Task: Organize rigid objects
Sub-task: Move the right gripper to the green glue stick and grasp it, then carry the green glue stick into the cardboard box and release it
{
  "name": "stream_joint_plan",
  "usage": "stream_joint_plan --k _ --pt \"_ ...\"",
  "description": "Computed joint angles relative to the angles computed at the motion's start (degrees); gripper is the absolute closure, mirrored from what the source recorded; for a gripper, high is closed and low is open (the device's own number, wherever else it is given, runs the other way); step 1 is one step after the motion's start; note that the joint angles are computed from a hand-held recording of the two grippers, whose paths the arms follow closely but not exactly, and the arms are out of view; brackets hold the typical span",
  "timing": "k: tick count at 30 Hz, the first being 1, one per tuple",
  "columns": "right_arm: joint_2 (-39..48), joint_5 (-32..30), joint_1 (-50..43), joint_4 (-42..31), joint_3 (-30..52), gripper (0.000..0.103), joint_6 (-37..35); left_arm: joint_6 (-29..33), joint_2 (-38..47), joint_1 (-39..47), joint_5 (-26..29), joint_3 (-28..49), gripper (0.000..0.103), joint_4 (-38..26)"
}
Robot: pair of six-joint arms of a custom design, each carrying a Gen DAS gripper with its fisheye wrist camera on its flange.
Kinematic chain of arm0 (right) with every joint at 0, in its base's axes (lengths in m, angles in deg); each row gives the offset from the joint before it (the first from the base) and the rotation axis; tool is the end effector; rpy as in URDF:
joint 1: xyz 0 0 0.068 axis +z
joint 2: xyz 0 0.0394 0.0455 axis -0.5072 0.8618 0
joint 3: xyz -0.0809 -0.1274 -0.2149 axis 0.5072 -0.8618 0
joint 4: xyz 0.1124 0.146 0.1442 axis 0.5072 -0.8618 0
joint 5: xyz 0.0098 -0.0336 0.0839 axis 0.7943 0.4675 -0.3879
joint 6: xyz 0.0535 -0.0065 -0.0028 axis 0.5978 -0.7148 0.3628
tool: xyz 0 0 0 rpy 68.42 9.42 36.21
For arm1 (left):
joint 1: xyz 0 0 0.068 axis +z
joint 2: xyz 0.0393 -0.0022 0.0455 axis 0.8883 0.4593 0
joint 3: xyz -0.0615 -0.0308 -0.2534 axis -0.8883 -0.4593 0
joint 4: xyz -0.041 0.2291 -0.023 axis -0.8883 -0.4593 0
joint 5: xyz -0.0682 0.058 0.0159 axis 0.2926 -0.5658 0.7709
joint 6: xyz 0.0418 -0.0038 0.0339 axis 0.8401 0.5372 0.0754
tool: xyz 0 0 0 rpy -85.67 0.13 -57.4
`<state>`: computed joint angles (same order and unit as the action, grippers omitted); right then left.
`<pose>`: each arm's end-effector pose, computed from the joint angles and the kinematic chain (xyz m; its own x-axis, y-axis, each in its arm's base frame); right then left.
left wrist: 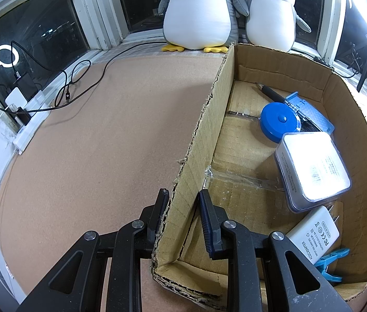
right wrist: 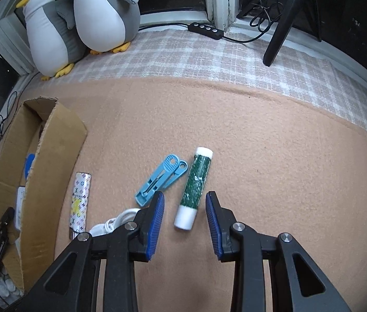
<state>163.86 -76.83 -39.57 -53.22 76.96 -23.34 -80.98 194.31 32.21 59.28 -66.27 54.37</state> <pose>0.2720 -0.0372 0.0901 -0.9490 -0.0016 -0.3153 -0.0413 0.9920 0.1191 0.1679 -0.0819 0.0461 -0.8404 -0.0397 -0.5406 -0.1192 0.9864 0.1129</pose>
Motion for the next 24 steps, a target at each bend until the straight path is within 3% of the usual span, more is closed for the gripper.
stream_joint_plan --k 14,24 --pt "4.48 3.28 0.91 -1.02 4.27 0.089 -0.48 0.06 0.01 0.01 -0.05 0.08 0.078 -0.03" --pt "0.54 1.65 -2.94 0.68 -1.38 0.089 -3.85 0.00 -0.01 -0.12 -0.27 0.05 0.078 -0.05"
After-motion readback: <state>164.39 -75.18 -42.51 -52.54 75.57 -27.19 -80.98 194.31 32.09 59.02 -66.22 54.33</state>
